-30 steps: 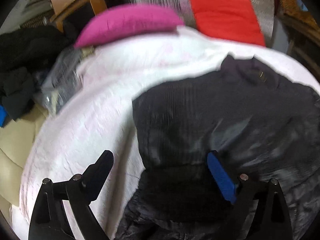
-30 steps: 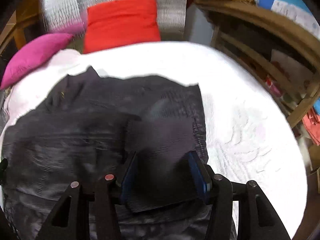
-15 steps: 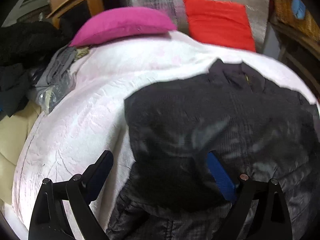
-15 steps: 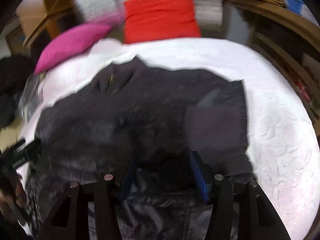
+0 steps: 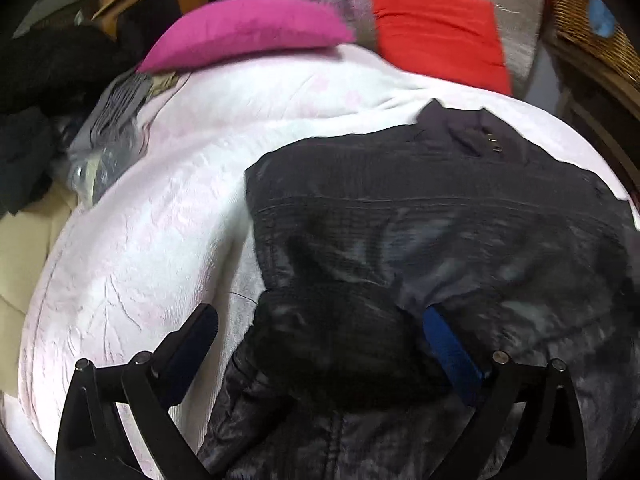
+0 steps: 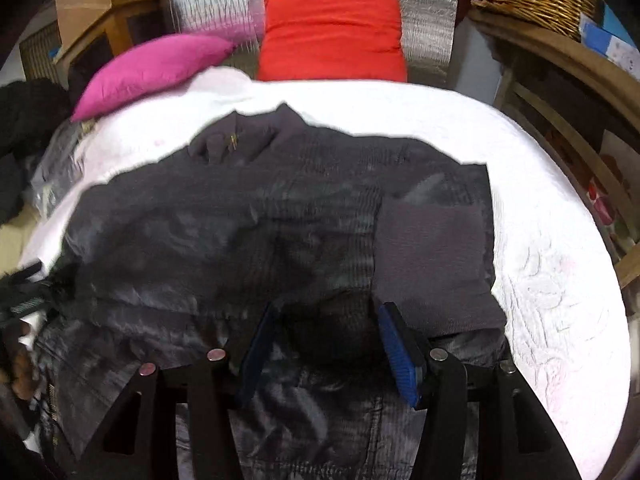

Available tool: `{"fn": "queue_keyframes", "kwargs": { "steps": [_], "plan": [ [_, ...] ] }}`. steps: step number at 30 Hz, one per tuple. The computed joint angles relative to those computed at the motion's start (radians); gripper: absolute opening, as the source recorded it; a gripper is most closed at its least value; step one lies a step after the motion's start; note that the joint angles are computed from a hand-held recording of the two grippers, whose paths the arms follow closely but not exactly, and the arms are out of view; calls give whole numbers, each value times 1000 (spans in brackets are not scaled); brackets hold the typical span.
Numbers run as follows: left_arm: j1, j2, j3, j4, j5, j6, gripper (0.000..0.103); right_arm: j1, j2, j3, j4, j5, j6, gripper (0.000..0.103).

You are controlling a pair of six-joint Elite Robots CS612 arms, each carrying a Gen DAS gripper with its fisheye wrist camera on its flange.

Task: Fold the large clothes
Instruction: 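Grasp the jacket side edge with both grippers and fold it over the body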

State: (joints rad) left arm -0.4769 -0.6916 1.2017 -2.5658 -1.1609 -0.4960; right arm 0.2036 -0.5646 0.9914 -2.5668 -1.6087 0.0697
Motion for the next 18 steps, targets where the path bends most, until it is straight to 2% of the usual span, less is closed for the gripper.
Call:
{"fn": "queue_keyframes", "kwargs": {
  "steps": [4, 8, 14, 18],
  "plan": [
    [-15, 12, -8, 59, 31, 54, 102, 5, 33, -37, 9, -35, -22, 59],
    [-13, 2, 0, 75, 19, 31, 102, 3, 11, -7, -10, -11, 34, 59],
    [-20, -62, 99, -48, 8, 18, 102, -6, -68, 127, -133, 69, 65, 59],
    [-26, -106, 176, -112, 43, 37, 102, -18, -120, 227, -193, 102, 79, 59]
  ]
}}
